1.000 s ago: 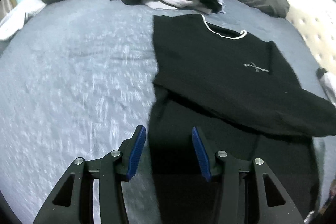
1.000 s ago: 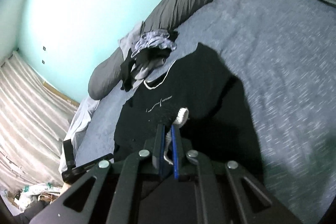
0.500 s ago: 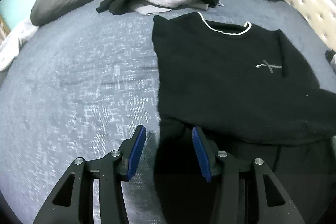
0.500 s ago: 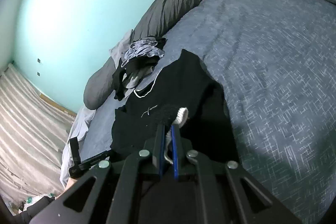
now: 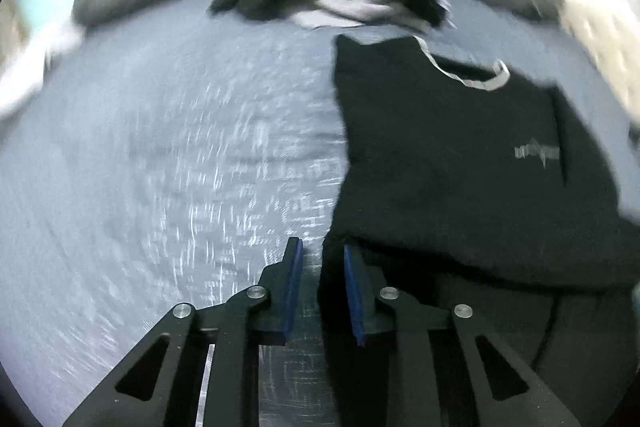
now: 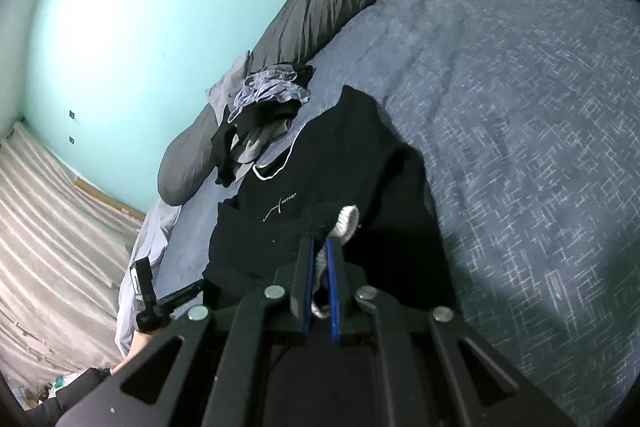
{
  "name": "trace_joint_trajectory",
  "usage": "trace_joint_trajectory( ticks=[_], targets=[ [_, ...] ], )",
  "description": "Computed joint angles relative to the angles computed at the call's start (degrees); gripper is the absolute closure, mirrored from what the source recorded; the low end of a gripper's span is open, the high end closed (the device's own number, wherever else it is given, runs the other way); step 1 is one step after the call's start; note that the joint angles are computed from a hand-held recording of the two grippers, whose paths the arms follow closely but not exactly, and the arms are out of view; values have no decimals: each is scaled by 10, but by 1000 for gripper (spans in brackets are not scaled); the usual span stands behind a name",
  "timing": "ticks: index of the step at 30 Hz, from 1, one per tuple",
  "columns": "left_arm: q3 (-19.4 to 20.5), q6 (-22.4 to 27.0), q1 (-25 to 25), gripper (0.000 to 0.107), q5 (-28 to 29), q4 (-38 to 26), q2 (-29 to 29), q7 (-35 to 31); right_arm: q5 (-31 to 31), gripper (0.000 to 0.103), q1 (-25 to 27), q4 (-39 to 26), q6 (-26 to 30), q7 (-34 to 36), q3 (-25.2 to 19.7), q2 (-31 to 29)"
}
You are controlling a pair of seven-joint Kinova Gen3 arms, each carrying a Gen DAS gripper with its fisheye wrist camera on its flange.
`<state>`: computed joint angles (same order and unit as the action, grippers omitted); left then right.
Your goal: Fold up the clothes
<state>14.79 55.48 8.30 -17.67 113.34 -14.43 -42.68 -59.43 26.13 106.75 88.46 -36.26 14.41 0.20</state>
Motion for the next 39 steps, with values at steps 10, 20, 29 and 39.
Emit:
trace_joint_trajectory(
  ticks=[10,20,29,39],
  targets=[
    [-59,-37,-22,83,99,31,-35,-71,71,97,-26,4,-28,-25,-18,6],
    [-20,-4,-52,84,76,18,-72,-70,117,97,-34,-6,-28,-59,-24,12],
    [21,-11,-40,84,47,-22,-23,-59,134,94,-38,-15,-70,-96,-10,-23],
    [-6,-33,-1,83,36,-3,14,-28,132,94,-58,-4,-46,-62,-40,11]
  ],
)
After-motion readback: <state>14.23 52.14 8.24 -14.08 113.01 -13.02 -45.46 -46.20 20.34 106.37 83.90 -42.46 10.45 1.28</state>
